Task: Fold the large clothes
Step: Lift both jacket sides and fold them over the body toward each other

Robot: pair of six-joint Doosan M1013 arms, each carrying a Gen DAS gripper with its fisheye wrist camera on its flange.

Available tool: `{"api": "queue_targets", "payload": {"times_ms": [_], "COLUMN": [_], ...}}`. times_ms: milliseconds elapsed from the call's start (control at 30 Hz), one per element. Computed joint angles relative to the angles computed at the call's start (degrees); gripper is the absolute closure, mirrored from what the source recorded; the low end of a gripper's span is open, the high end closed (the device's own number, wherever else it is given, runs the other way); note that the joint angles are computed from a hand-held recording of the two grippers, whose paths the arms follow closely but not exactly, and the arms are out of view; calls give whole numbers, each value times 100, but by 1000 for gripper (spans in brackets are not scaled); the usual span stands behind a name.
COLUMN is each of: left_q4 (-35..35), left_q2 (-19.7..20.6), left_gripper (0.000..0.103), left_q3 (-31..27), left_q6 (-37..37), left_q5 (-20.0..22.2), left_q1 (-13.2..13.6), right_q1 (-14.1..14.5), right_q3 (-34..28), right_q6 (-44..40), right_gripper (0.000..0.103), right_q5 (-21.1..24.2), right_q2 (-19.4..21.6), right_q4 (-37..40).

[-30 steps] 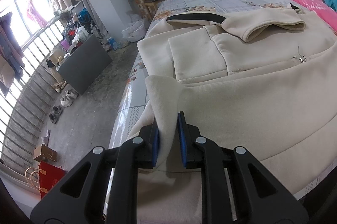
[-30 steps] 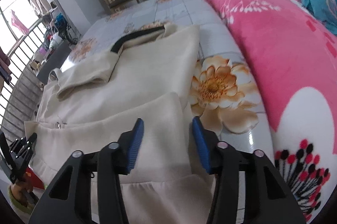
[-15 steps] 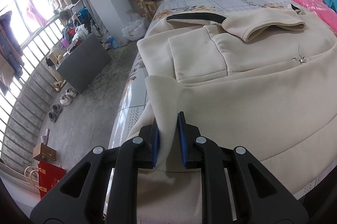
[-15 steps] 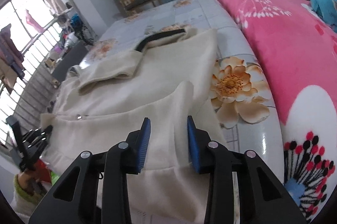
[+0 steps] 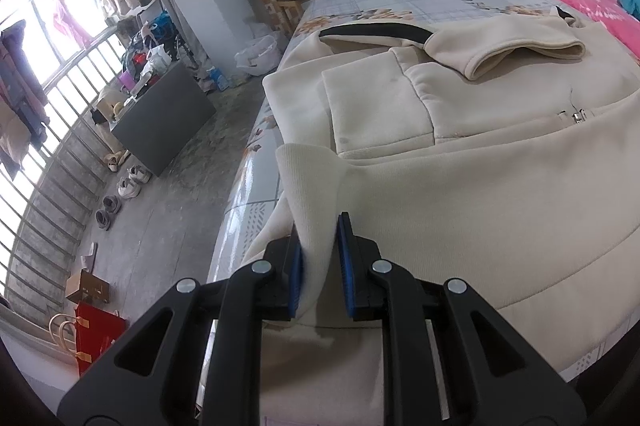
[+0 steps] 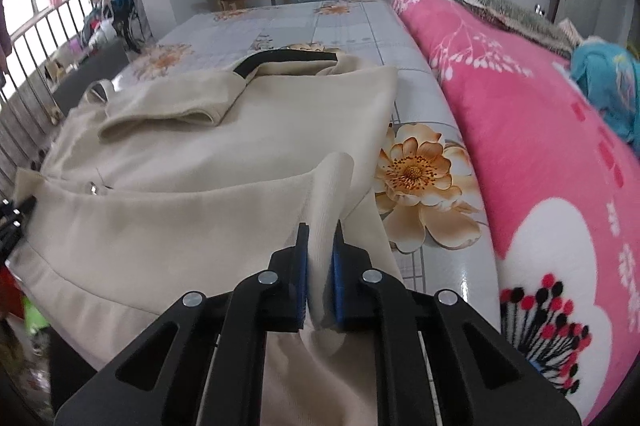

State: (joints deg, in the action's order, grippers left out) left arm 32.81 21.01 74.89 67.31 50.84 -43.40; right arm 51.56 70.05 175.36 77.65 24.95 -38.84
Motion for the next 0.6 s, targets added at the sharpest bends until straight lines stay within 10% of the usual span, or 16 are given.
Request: {"api": "queue_targets", "payload": {"times_ms": [600], "left_q4": [-100], "left_q2": [33], "left_gripper": [87], "left_q3": [-72], "left_q6": [49], "left_q5": [70], "left_q1": [21], "right_q1": [10], "right_q3": [-339], "right_q6": [-351], "right_gripper": [92], "right_q5": [554], "right_q2": [230], "right_q4": [27]}}
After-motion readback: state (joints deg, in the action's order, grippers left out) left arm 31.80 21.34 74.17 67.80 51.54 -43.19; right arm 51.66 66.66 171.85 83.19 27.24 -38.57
